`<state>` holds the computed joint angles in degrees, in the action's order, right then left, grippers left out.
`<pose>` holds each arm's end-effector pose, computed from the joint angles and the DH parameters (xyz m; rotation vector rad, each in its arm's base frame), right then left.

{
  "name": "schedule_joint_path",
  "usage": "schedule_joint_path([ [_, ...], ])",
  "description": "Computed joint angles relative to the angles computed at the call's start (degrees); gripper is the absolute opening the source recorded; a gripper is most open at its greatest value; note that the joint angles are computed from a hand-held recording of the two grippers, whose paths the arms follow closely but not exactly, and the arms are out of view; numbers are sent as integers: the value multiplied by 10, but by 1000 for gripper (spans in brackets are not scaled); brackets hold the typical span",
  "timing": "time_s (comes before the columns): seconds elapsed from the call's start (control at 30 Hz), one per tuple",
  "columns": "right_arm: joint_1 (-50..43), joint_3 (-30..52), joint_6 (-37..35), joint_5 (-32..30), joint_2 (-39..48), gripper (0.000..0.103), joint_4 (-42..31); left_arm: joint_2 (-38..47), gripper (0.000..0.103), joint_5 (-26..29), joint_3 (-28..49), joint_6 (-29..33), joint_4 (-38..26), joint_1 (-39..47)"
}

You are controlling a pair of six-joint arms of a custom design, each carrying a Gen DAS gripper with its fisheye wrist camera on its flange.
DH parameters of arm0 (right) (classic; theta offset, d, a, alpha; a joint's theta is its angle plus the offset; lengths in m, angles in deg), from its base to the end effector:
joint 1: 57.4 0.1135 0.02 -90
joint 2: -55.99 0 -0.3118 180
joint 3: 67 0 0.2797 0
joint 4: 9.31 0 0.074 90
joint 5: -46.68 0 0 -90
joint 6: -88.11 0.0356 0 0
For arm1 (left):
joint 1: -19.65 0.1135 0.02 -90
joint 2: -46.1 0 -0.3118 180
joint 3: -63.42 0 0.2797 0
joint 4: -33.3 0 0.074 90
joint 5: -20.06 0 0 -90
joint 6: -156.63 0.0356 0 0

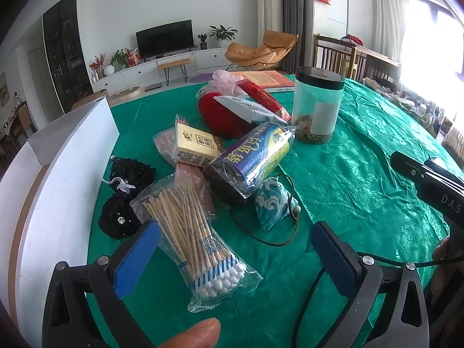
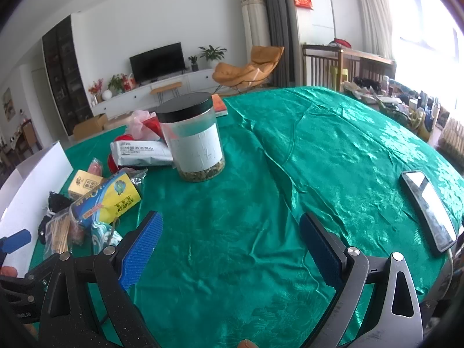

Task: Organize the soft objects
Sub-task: 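Move the right tool toward the teal pouch while the left tool approaches the cotton-swab bag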

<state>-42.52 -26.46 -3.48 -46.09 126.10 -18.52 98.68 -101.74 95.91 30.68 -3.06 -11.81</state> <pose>0.2340 0.0640 0.2001 -0.3485 2.2257 0.1790 0.1385 -0.0627 0.1782 -0.2943 2.3455 0.1642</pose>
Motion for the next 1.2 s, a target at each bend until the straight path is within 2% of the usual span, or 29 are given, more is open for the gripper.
schedule_joint_path([
  [0.67,-3,1,6,-6,10,96,-1,84,103,104,-42,27,75,87],
  [0.97,-5,3,8,-10,16,96,0,113,103,132,-57,34,103,114],
  [1.2,-9,6,10,-17,17,96,-8,114,103,136,-54,41,101,120],
])
